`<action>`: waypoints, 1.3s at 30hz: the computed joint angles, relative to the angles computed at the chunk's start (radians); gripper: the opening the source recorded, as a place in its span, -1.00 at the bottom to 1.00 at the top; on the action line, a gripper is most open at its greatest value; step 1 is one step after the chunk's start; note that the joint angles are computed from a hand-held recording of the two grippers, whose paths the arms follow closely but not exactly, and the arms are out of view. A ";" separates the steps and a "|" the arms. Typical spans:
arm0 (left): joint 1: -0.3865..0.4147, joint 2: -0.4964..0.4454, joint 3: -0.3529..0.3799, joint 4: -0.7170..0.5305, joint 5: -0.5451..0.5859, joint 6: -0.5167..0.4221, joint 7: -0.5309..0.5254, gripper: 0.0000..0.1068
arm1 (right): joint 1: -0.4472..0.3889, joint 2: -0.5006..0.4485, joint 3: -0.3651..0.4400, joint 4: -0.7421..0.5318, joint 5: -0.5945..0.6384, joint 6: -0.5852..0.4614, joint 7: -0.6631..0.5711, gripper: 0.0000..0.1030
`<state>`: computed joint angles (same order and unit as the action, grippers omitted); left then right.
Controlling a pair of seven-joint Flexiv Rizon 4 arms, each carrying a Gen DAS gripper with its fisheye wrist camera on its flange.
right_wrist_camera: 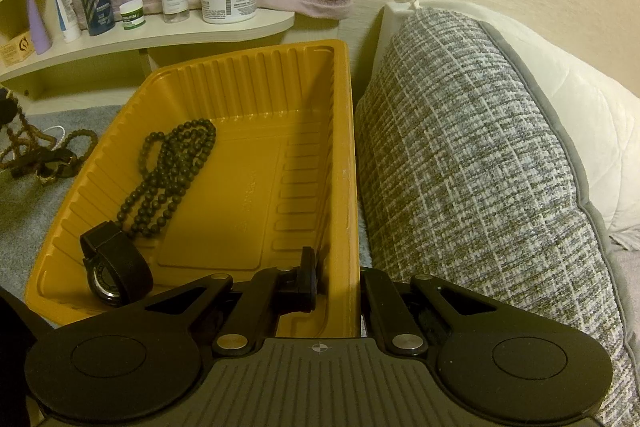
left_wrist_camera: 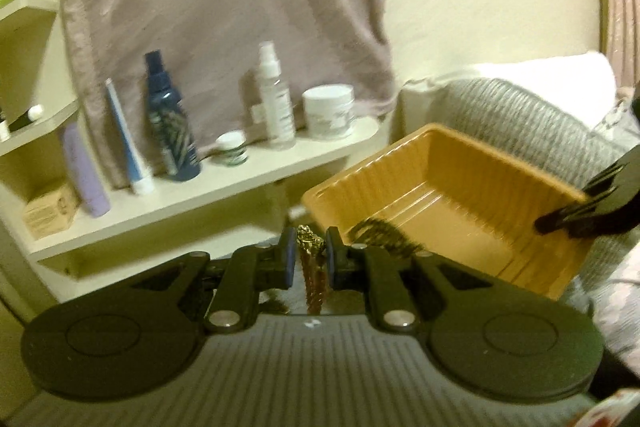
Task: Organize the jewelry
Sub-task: 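Lift the gold chain into the orange tray and open the left gripper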
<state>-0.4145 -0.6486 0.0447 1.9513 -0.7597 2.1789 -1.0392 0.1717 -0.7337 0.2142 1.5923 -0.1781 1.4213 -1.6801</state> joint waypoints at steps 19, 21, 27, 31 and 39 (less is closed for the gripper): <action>0.088 -0.041 -0.064 -0.093 0.316 -0.108 -0.189 -0.75 | 0.000 0.003 0.003 0.002 0.005 0.000 0.000 -0.91; 0.081 -0.051 -0.057 -0.100 0.324 -0.121 -0.197 -0.75 | 0.001 0.003 0.003 0.002 0.005 0.000 0.000 -0.91; 0.062 -0.071 -0.032 -0.116 0.331 -0.152 -0.211 -0.75 | 0.001 0.004 0.003 0.004 0.006 0.000 0.002 -0.91; 0.029 -0.079 0.007 -0.129 0.302 -0.186 -0.212 -0.70 | 0.000 0.004 0.003 0.004 0.006 0.000 0.001 -0.91; -0.034 -0.087 0.083 -0.132 0.245 -0.226 -0.211 -0.54 | 0.002 0.006 0.001 0.010 0.005 0.005 0.004 -0.91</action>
